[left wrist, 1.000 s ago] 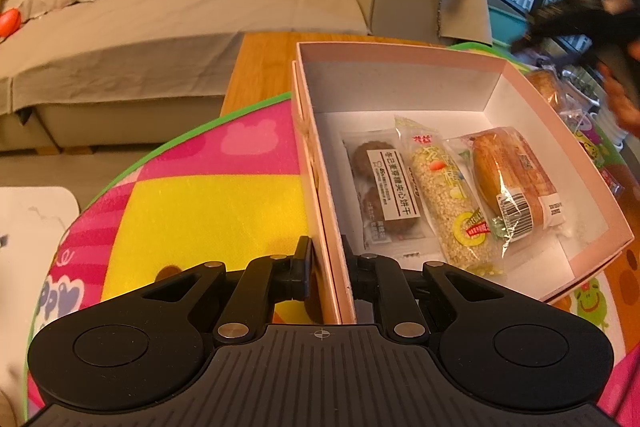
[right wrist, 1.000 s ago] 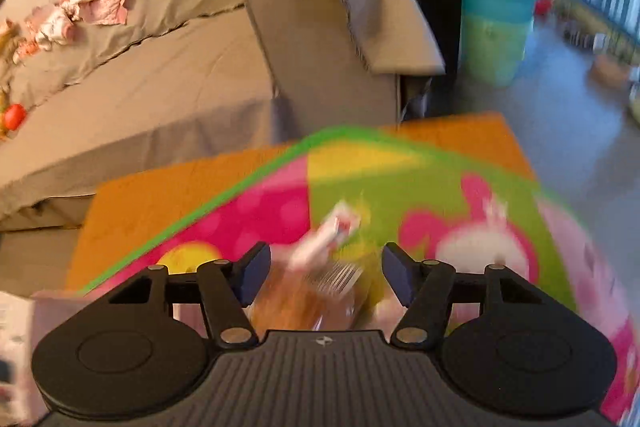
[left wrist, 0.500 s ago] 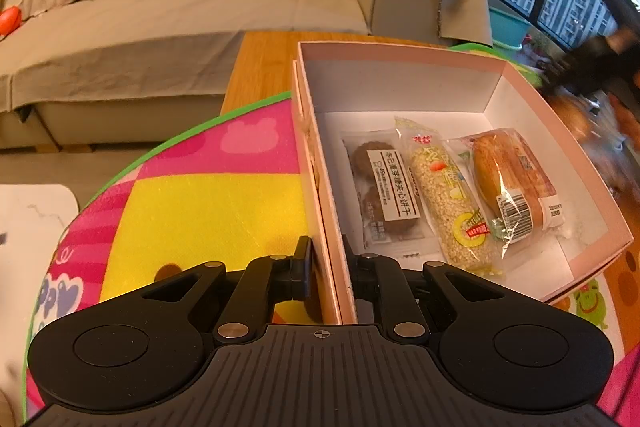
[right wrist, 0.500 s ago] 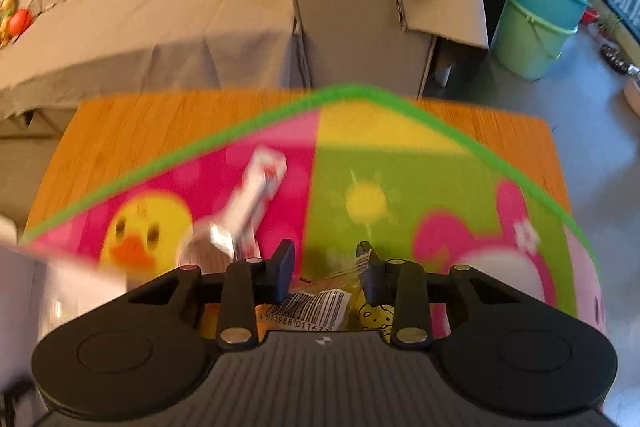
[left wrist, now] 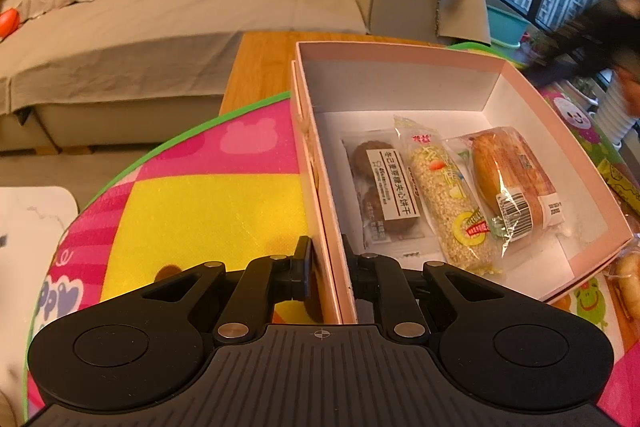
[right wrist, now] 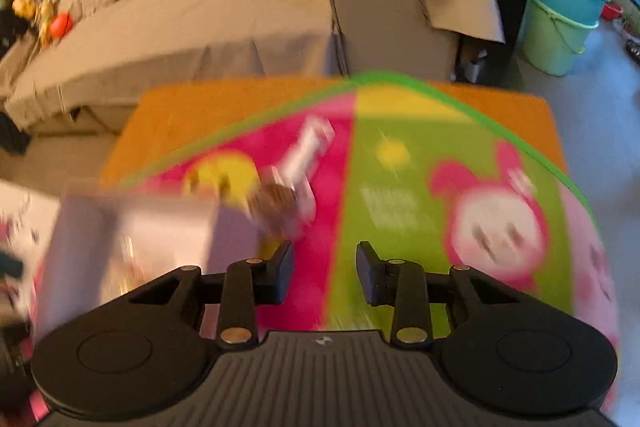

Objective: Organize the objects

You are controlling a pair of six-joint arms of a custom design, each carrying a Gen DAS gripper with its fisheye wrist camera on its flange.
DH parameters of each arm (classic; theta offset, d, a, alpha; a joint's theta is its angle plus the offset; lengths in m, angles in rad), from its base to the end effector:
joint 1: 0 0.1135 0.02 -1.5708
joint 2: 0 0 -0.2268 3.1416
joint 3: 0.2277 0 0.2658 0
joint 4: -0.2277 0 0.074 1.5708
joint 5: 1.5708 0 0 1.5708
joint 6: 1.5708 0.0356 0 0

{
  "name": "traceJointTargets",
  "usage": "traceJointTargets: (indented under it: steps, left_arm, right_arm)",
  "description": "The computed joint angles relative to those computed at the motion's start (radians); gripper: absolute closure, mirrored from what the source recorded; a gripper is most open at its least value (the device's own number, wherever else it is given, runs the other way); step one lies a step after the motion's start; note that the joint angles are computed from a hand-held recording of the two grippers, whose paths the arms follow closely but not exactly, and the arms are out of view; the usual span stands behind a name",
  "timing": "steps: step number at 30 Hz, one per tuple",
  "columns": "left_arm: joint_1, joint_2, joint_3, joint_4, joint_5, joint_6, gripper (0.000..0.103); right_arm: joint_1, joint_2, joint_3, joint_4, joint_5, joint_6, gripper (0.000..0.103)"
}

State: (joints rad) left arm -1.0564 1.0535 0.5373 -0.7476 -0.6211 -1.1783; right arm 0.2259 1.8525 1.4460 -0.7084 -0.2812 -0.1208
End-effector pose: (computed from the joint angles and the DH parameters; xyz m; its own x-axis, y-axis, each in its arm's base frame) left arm 0.1134 -0.1585 0.1369 -0.7536 -0.1937 -0.6281 -0.1956 0.9784 -0.0670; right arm 0.3801 0.0975 0.1869 -0.8284 -0.3092 -0.4671 -0.4373 0.8781 0.1943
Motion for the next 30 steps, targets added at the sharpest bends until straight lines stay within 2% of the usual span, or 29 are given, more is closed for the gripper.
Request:
traceJointTargets:
  steps: [2, 5, 7, 8, 10, 16, 21, 25, 30]
  left_arm:
    - [-0.002, -0.002, -0.001, -0.001, -0.001, -0.002, 0.089]
    - [-0.002, -0.002, -0.001, 0.000, -0.001, -0.003, 0.089]
    - [-0.003, -0.007, -0.005, 0.002, 0.000, -0.003, 0.088]
    - [-0.002, -0.010, -0.007, 0.004, 0.000, -0.002, 0.088]
    - [-0.002, -0.016, -0.012, 0.007, 0.001, -0.001, 0.088]
    - [-0.003, -0.018, -0.016, 0.008, -0.002, -0.005, 0.088]
    - [-0.003, -0.014, -0.016, 0.013, -0.004, -0.008, 0.088]
    - [0.000, -0.019, -0.019, 0.016, -0.001, 0.000, 0.088]
    - [-0.002, -0.016, -0.017, 0.016, -0.002, -0.001, 0.088]
  right_arm:
    - [0.053, 0.147, 0.164, -0.009, 0.018, 0.090, 0.070]
    - [0.109, 0.310, 0.333, 0.017, 0.077, 0.156, 0.070]
    - [0.131, 0.397, 0.442, -0.016, 0.130, 0.162, 0.074]
    - [0.138, 0.438, 0.494, -0.041, 0.158, 0.163, 0.080]
    - [0.138, 0.463, 0.525, -0.065, 0.171, 0.137, 0.082]
    - [0.095, 0.288, 0.259, 0.006, 0.183, 0.011, 0.082]
    - [0.036, 0.004, -0.115, 0.076, 0.152, -0.098, 0.082]
    - [0.006, -0.222, -0.357, 0.051, 0.114, -0.203, 0.082]
    - [-0.034, -0.442, -0.520, -0.057, 0.110, -0.305, 0.082]
